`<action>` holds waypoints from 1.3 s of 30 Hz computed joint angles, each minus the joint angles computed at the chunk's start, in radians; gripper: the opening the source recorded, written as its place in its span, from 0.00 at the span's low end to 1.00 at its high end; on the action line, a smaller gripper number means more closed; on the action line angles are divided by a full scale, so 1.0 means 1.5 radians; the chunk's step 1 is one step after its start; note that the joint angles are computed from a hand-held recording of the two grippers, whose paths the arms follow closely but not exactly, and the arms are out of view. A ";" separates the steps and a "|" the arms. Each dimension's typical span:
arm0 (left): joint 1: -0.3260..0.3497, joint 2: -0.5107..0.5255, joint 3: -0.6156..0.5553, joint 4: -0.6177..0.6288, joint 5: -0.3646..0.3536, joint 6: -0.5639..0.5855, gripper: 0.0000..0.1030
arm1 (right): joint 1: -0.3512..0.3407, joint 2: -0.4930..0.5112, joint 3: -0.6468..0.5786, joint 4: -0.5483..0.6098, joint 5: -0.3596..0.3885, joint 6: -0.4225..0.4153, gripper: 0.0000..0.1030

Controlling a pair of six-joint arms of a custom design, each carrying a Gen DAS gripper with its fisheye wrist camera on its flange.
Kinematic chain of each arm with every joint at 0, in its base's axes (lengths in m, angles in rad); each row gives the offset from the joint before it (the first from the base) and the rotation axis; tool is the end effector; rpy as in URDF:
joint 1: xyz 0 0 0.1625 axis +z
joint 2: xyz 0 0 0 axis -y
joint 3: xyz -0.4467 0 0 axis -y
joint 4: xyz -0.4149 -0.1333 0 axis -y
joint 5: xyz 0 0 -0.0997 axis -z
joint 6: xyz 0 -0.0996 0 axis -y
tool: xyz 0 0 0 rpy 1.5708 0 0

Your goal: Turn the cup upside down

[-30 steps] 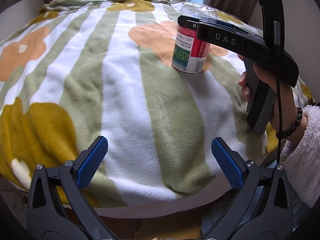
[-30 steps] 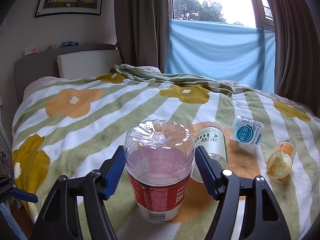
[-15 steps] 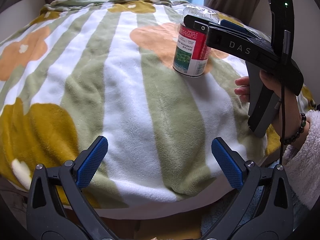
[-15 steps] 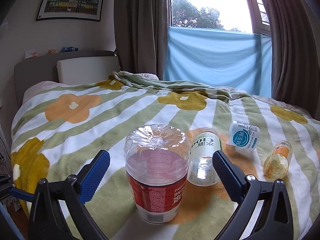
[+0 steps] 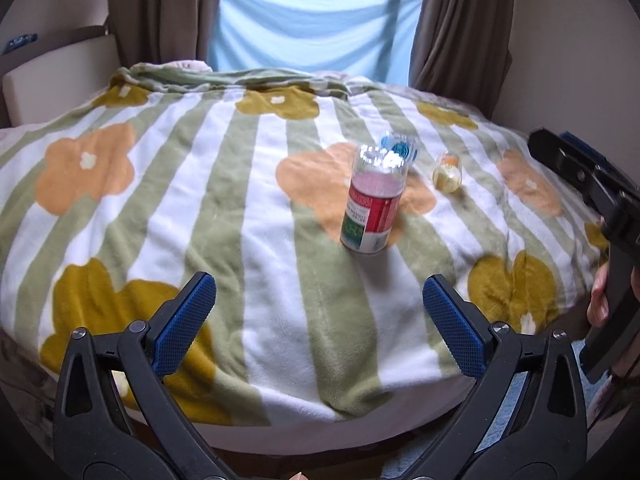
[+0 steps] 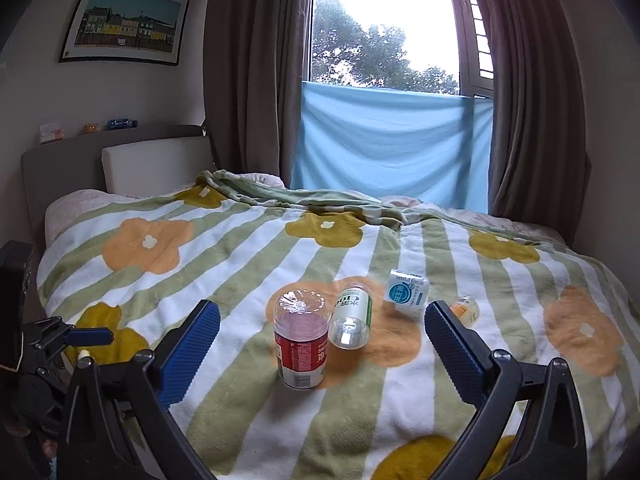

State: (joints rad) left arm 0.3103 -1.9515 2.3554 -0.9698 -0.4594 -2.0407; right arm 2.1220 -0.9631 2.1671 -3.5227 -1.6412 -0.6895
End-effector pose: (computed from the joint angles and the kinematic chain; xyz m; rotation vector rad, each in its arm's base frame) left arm -0.1527 -0.2827 0.3063 -0.1235 2.0137 -1.2655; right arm 0.3928 -0.3977 0.1369 1.6074 -2.3169 1.0970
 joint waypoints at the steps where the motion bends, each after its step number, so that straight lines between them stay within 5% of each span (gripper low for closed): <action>1: -0.019 0.007 -0.018 0.054 0.002 -0.049 1.00 | 0.007 -0.017 0.008 -0.007 -0.013 0.008 0.99; 7: -0.111 0.110 -0.127 0.360 -0.030 -0.331 1.00 | 0.033 -0.109 0.037 0.016 -0.066 0.085 0.99; 12: -0.160 0.195 -0.163 0.487 -0.098 -0.451 1.00 | 0.059 -0.130 0.061 -0.035 -0.142 0.096 0.99; 19: -0.192 0.251 -0.162 0.501 -0.142 -0.474 1.00 | 0.062 -0.132 0.088 -0.093 -0.173 0.104 0.99; 39: -0.192 0.260 -0.155 0.494 -0.117 -0.494 1.00 | 0.071 -0.123 0.093 -0.148 -0.194 0.064 0.99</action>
State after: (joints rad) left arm 0.0218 -1.5615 2.1225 -0.2293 -0.6346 -2.7823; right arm 2.2278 -1.1471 2.3061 -3.7440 -1.9326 -0.5928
